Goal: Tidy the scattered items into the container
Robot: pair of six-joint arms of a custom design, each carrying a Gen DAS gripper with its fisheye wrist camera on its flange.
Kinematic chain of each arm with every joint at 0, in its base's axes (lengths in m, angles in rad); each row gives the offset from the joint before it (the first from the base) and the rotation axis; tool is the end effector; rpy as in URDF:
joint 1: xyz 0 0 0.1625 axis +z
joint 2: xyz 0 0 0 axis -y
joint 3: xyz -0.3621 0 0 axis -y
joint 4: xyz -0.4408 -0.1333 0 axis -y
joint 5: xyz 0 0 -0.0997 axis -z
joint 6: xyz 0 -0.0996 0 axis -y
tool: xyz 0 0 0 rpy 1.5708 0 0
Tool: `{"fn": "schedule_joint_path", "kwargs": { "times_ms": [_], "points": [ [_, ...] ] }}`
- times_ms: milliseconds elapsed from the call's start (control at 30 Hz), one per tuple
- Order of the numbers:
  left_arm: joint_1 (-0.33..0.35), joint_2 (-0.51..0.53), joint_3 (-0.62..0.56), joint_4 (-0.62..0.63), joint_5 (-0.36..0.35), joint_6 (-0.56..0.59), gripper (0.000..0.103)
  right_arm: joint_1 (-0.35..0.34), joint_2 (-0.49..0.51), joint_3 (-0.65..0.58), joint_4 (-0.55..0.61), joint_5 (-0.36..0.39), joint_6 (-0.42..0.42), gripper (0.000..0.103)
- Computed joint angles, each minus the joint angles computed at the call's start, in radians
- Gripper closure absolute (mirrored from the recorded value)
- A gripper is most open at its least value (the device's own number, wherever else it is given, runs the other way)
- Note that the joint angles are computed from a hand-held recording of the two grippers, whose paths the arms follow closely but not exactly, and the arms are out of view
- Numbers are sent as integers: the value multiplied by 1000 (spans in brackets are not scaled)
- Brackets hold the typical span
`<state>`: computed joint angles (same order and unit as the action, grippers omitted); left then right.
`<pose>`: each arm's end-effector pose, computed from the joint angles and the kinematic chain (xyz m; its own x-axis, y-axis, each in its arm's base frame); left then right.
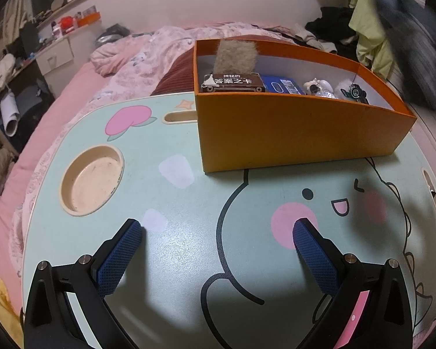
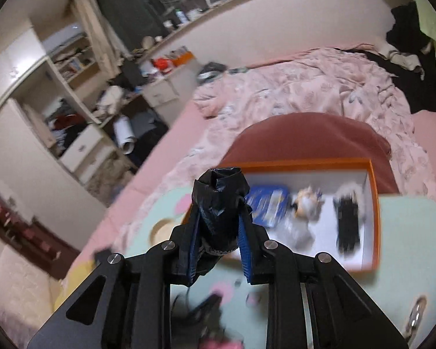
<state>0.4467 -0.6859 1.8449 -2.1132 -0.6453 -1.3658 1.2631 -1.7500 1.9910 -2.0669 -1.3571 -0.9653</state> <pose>-0.3620 -0.4094 -0.1186 -0.6885 -0.1940 -0.6988 0.3033 0.7982 -0.5204 0.0004 -0.5086 0.3446 -0.7803 -0.6188 0.0907 -0.6123 0.7263 -0.3124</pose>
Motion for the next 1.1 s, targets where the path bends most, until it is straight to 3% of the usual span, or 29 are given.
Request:
{"fn": "schedule_joint_path", "kwargs": {
  "times_ms": [133,267,333,400,500,667,733,867,1000,1100],
  "points": [
    [1,2,0,-2,2,0,0,-63,-77,66,51,-37,-32,76],
    [0,1,-1,1,1,-3,0,-124,-133,153,-24,-59,-44,71],
    [0,1,-2,5,2,-6,0,-163,-174,197,-76,-29,-43,61],
    [-3,1,-3,14,1,-16,0,-190,-226,232,-98,7,-29,38],
    [-5,0,-5,34,3,-40,0,-221,-285,255,-104,39,-88,27],
    [-10,-4,-6,59,5,-64,0,-254,-323,297,-158,-44,-179,24],
    [-10,-2,-10,68,6,-65,0,-244,-310,317,-217,-109,-185,24],
    [-16,-16,10,23,4,-22,1,-241,-302,366,-365,-133,-229,17],
    [-26,-68,32,25,13,2,22,-233,-296,399,-454,-172,-273,16],
    [-23,-125,47,-41,46,83,27,-253,-297,391,-431,-145,-275,16]
  ]
}}
